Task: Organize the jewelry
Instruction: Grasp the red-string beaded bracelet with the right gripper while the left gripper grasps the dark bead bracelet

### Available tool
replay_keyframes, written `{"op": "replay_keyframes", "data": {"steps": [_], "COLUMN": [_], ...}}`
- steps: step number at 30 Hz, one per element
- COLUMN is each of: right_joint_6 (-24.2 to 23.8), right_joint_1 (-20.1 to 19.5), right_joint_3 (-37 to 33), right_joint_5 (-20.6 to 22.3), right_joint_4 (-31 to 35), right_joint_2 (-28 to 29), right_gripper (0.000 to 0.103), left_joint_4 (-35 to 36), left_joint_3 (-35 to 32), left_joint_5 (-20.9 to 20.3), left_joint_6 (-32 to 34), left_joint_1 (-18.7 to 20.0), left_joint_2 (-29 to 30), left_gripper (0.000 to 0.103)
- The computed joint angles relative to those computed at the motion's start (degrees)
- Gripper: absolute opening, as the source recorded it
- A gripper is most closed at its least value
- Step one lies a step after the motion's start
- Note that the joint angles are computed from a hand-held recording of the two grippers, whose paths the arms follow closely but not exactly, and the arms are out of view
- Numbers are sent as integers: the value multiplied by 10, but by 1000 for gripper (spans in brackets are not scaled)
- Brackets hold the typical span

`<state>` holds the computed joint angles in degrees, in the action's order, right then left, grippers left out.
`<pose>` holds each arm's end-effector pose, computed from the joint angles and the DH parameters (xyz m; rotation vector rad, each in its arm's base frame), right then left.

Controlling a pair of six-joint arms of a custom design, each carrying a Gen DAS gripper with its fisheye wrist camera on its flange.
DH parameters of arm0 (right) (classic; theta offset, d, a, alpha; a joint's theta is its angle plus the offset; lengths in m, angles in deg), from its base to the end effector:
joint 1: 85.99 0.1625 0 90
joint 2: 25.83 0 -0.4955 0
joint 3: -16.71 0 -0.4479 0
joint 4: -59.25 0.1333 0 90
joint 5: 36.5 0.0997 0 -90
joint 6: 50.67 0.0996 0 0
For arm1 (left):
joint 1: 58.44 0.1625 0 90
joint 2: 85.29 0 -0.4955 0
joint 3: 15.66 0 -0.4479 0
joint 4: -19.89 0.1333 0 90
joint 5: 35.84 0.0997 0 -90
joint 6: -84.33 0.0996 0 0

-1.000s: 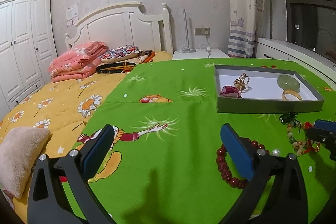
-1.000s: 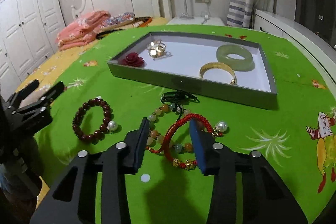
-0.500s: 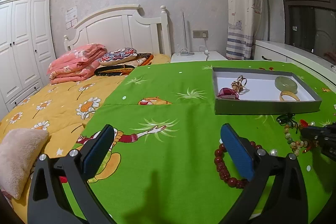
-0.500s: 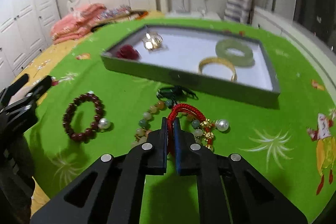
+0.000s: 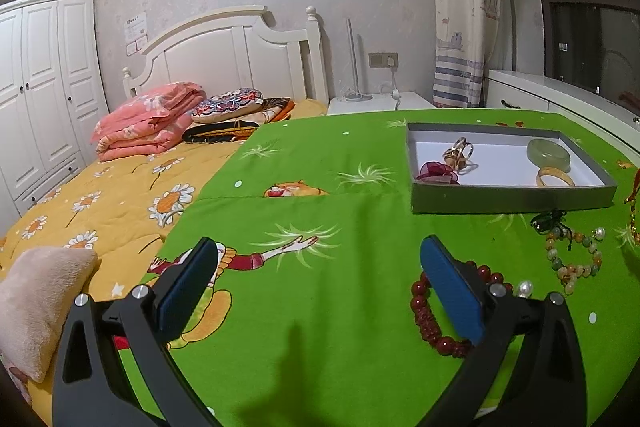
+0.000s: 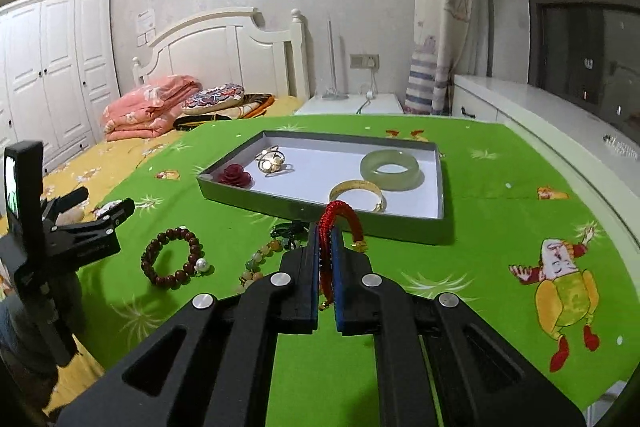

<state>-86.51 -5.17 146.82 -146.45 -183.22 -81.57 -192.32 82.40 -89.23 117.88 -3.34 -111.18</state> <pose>0.0164 -0.5211 0.2189 0.1807 -1.9817 1.3437 -0.2472 -0.6911 -0.0225 1.0030 2.1077 -1.0856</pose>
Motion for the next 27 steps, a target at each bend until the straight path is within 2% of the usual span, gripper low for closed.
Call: {"op": "replay_keyframes", "data": {"steps": [6, 12, 14, 18, 21, 24, 27], "right_joint_6": [0, 8, 11, 11, 11, 16, 16], "right_joint_1": [-8, -17, -19, -20, -22, -22, -21], "right_joint_3": [8, 15, 17, 18, 19, 19, 18], "right_joint_5": [12, 21, 24, 29, 30, 29, 28], "right_joint_4": [4, 4, 5, 4, 3, 10, 14], "right_joint_2": [0, -2, -3, -3, -3, -4, -2], "right_gripper": [8, 8, 8, 8, 8, 8, 8], "left_joint_4": [42, 38, 73, 139, 183, 225, 225], "left_joint_3": [-7, -6, 2, -2, -9, -10, -11], "left_joint_5": [5, 45, 42, 63, 69, 57, 65], "left_joint_6": [-20, 3, -16, -55, -77, -112, -99], "left_joint_1": [1, -14, -18, -22, -19, -14, -17], "left_joint_2": [-5, 4, -2, -1, -1, -8, 1], "left_gripper": [98, 98, 98, 86, 72, 71, 63]}}
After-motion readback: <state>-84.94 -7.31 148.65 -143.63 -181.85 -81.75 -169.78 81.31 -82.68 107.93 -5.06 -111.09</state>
